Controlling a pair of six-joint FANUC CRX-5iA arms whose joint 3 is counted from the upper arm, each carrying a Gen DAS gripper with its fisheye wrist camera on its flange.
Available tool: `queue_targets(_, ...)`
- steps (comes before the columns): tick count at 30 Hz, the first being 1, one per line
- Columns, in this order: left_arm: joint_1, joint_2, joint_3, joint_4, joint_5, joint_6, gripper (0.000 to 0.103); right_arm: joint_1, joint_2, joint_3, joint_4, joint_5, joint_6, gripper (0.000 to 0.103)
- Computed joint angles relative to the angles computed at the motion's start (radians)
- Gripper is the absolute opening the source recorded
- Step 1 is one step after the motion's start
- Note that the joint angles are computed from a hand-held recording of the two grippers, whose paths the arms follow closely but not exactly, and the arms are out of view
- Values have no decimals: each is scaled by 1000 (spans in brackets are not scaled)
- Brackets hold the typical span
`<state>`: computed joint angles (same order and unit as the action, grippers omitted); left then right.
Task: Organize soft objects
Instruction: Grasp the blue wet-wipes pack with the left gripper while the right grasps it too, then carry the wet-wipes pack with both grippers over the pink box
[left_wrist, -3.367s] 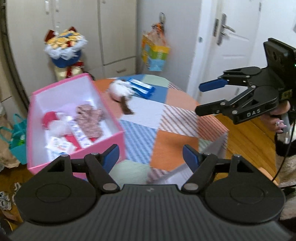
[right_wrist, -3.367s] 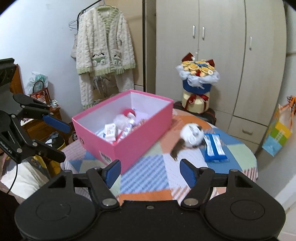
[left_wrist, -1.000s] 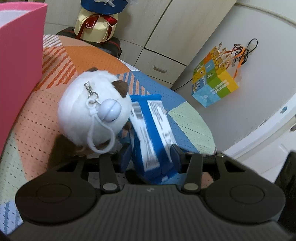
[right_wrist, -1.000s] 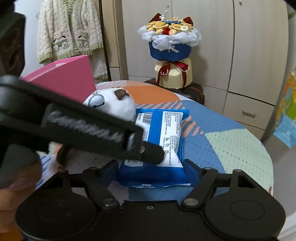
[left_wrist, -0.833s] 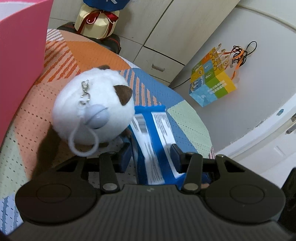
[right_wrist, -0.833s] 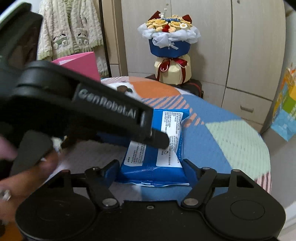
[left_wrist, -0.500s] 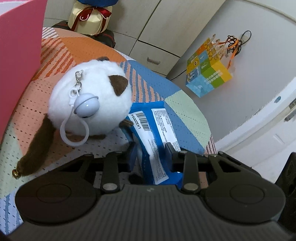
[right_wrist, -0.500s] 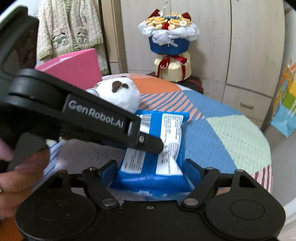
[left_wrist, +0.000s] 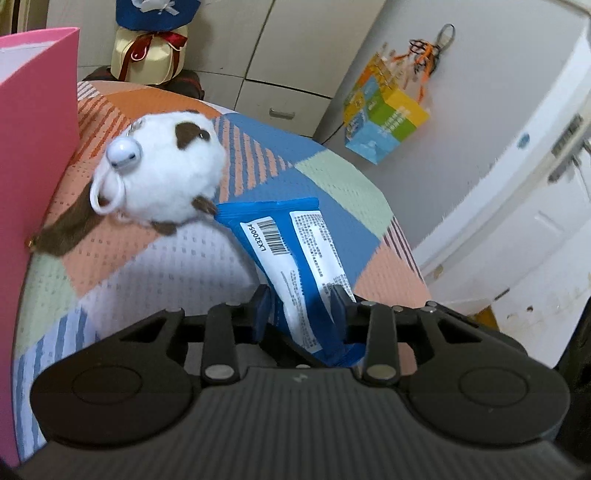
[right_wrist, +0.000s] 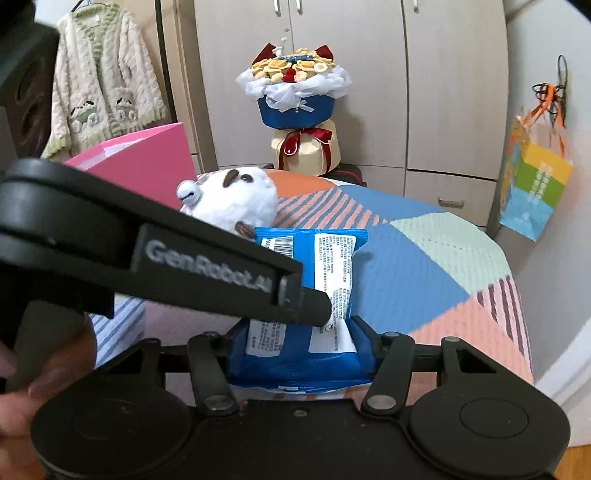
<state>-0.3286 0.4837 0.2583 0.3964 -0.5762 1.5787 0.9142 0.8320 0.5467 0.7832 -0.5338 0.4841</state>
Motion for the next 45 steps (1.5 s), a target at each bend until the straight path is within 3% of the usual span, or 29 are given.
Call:
queue_targets(3, -19, -17, 20, -103, -36, 43, 32, 27, 3, -9, 81, -75, -82, 62)
queue_targets(6, -28, -42, 8, -116, -54, 23, 32, 22, -51, -138, 222, -8, -301, 62)
queue_targets(11, -37, -106, -65, -91, -45, -48, 31, 19, -128, -282, 383, 43, -495, 62)
queue_targets(16, -32, -171, -172, 12, -32, -161, 31, 45, -176, -357, 450, 21, -575, 62)
queue_targets(20, -38, -228, -234, -5, -38, -186, 31, 74, -206, -395, 430, 11, -575, 62)
queue_targets(23, -29, -290, -313, 55, -38, -294, 31, 94, -241, -442, 454, 20, -604, 62)
queue_targets(28, 11, -388, -410, 145, -109, -439, 31, 123, -289, -512, 555, 33, -724, 62)
queue_targets(32, 51, -457, -469, 193, -171, -464, 31, 156, -313, -513, 500, 58, -660, 62)
queue_targets(38, 131, -565, -525, 252, -252, -509, 31, 211, -319, -422, 271, 78, -346, 62)
queue_targets(45, 214, -668, -566, 319, -240, -600, 31, 241, -275, -252, 124, 65, -121, 62)
